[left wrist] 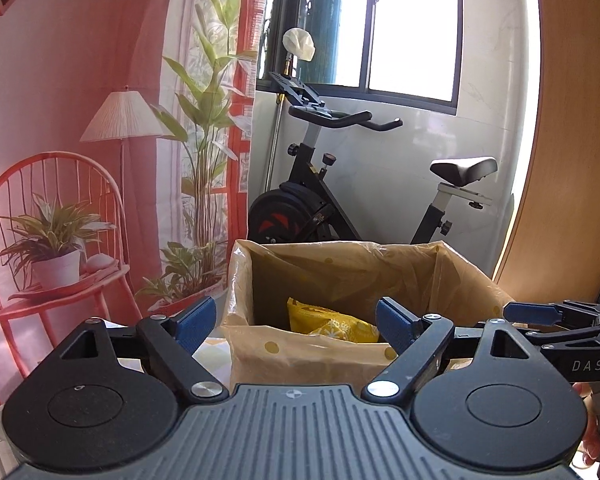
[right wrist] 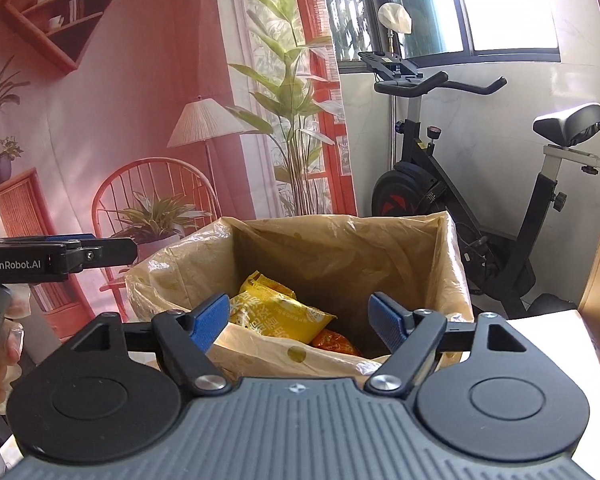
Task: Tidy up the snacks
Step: 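Withdraw both tools from the box and lower them to the snack pile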
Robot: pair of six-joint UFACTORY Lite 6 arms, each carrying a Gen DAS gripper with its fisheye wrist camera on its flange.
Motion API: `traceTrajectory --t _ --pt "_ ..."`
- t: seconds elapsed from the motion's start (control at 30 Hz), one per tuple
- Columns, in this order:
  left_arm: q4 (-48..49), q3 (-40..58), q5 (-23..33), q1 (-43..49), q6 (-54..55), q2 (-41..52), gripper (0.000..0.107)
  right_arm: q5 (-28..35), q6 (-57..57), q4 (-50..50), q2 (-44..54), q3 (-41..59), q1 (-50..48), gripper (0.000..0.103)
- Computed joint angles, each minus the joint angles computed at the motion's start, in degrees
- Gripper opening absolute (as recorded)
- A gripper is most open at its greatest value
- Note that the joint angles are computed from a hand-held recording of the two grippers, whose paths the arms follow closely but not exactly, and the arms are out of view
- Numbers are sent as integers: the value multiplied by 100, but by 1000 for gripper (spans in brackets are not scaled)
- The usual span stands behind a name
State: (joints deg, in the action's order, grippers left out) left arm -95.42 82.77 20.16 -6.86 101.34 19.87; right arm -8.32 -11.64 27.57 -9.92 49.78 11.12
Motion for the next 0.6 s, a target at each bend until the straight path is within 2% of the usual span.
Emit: traceTrajectory --t 0.2,0.37,0.43,0.6 --pt "-786 -1558 315 500 963 -913 89 -566 -1039 1273 -759 -983 662 85" --pt "-1233 -2420 424 878 1485 -1330 89 -836 -1266 1802 -1154 -1639 1052 85" --pt "-1350 -2696 456 985 1643 -1460 89 -884 -1482 2140 -1254 -1843 1196 92" --pt "-1825 -3228 542 1053 2068 -1616 89 -897 -1719 2538 -1182 -2248 1471 96"
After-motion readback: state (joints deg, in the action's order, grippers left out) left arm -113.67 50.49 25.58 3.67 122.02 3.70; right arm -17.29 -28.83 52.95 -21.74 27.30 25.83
